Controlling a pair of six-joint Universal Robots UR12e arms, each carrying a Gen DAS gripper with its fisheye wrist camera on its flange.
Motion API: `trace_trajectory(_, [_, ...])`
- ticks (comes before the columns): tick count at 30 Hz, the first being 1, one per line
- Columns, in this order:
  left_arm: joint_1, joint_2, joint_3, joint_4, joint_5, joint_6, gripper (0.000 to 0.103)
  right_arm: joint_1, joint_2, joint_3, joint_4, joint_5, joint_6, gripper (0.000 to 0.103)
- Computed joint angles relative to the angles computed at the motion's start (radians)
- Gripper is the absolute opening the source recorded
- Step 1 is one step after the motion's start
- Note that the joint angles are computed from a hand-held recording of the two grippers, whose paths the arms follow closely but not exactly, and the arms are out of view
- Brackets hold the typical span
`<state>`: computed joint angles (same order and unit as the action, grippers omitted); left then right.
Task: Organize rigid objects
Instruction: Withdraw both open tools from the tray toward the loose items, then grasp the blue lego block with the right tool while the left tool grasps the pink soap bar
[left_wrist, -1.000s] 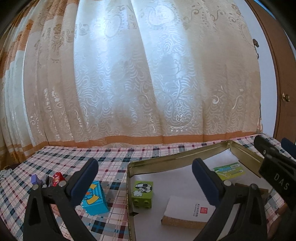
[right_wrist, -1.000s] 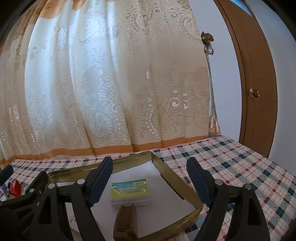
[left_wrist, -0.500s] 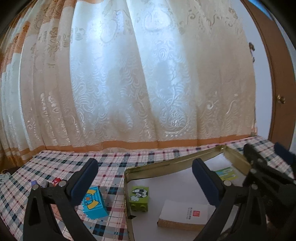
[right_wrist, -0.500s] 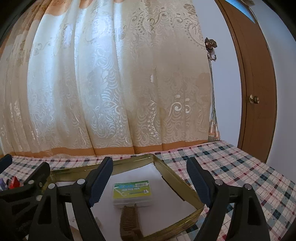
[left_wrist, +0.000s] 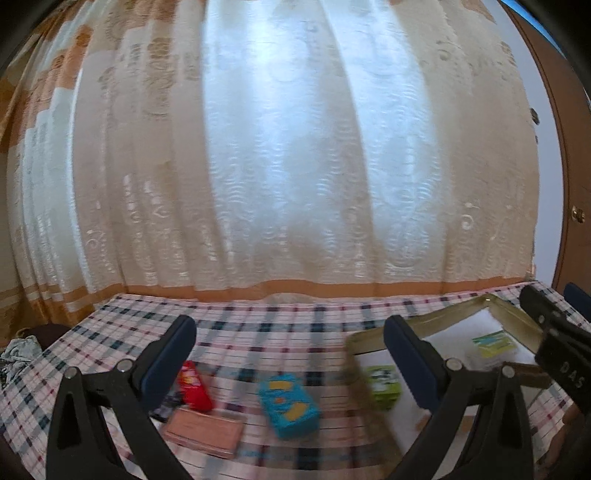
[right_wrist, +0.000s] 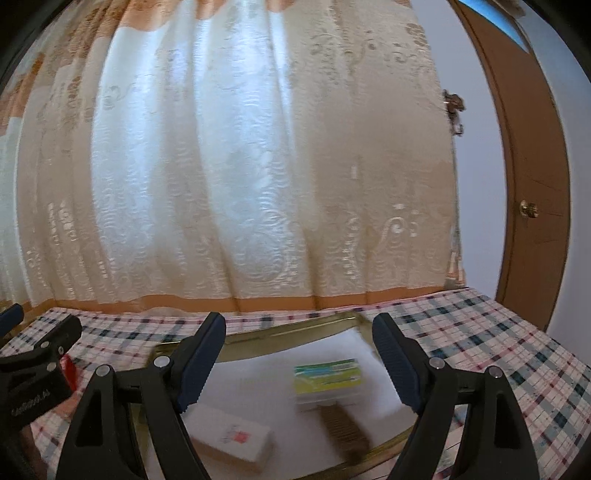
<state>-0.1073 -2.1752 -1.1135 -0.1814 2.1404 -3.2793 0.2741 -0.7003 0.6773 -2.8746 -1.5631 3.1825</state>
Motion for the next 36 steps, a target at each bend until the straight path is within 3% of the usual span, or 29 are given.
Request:
trace_trajectory(3, [0.019, 0.022, -0.044, 0.035, 0.029, -0.004, 0.103, 0.014, -0.006, 0.011, 0.004, 0.006, -0.009, 0.084])
trace_trajectory(11, [0.067, 0.058, -0.112, 0.019, 0.103, -0.082, 0.103, 0.043, -0.012, 0.032, 0.032, 0.064, -0.060, 0.083])
trace_trajectory(22, [0.099, 0.089, -0.165, -0.012, 0.098, -0.134, 0.103, 0.074, 0.004, -0.002, 0.095, 0.157, -0.106, 0.083])
trace_trajectory(27, [0.115, 0.107, -0.183, -0.073, 0.079, -0.190, 0.103, 0.091, 0.034, -0.064, 0.197, 0.190, -0.151, 0.082])
trace_trajectory(31, [0.121, 0.111, -0.184, -0.127, 0.076, -0.225, 0.103, 0.105, 0.072, -0.144, 0.305, 0.184, -0.194, 0.061])
trace_trajectory(36, [0.117, 0.104, -0.175, -0.144, 0.068, -0.196, 0.103, 0.119, 0.162, -0.330, 0.502, 0.198, -0.218, 0.060])
